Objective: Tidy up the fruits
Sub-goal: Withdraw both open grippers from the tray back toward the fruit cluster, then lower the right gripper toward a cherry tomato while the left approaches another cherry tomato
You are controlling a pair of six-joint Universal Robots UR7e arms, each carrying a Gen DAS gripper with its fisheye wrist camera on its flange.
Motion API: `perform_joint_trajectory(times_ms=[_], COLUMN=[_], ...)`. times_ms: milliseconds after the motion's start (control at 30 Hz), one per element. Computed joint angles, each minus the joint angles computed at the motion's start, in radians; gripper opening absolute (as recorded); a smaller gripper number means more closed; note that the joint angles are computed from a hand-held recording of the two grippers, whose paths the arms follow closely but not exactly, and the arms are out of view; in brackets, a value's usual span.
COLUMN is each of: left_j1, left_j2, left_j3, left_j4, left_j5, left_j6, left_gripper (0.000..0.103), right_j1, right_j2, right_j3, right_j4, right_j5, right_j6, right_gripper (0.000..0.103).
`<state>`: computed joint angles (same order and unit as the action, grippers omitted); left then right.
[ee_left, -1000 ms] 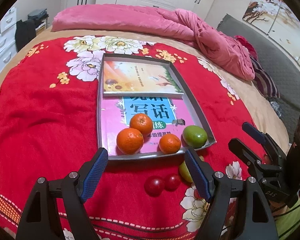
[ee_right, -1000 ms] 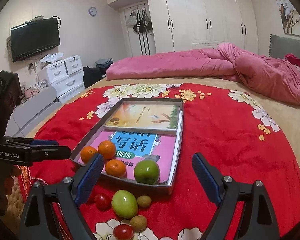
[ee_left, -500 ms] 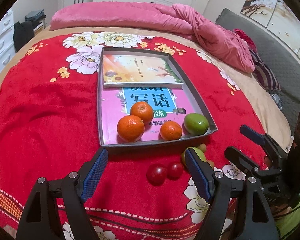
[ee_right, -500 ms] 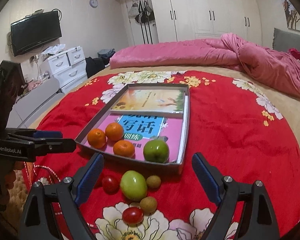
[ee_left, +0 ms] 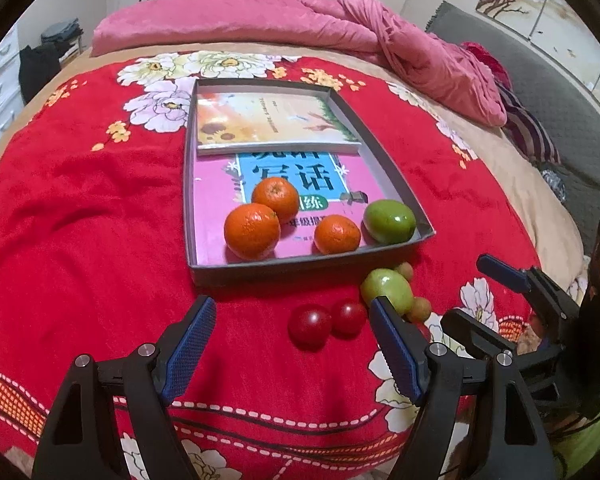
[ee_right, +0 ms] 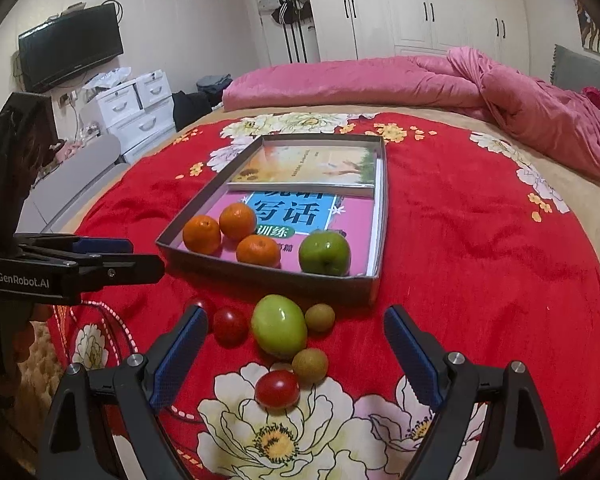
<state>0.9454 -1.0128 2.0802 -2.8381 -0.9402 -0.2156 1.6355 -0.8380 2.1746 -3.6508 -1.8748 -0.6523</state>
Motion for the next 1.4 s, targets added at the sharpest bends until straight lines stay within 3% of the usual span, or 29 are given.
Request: perform_joint_trajectory(times_ms=[733, 933, 1167, 1400], left_j1=[0.003, 0.007, 0.016, 0.029], left_j2=[0.018, 0.027, 0.029, 0.039], left_j3=[-0.003, -0.005, -0.008, -0.007], left_j4=[0.105, 0.118, 0.118, 0.093], left_j5=[0.012, -0.001, -0.024, -0.044], left_j6=[-0.017, -0.015, -0.011, -0.002], left_gripper=[0.08, 0.08, 0.08, 0.08], right_j1=[0.002, -0.003, -0.012, -0.02], right_j2=[-0.005, -0.011, -0.012, -0.001], right_j3=[0.027, 0.034, 0.029, 0.016], right_j4=[0.074, 0.121, 0.181, 0.21], right_j5=[-0.047, -0.049, -0.046, -0.068], right_j6=[0.026, 0.037, 0.045, 0.055], right_gripper=[0.089, 0.075, 0.049, 0.04])
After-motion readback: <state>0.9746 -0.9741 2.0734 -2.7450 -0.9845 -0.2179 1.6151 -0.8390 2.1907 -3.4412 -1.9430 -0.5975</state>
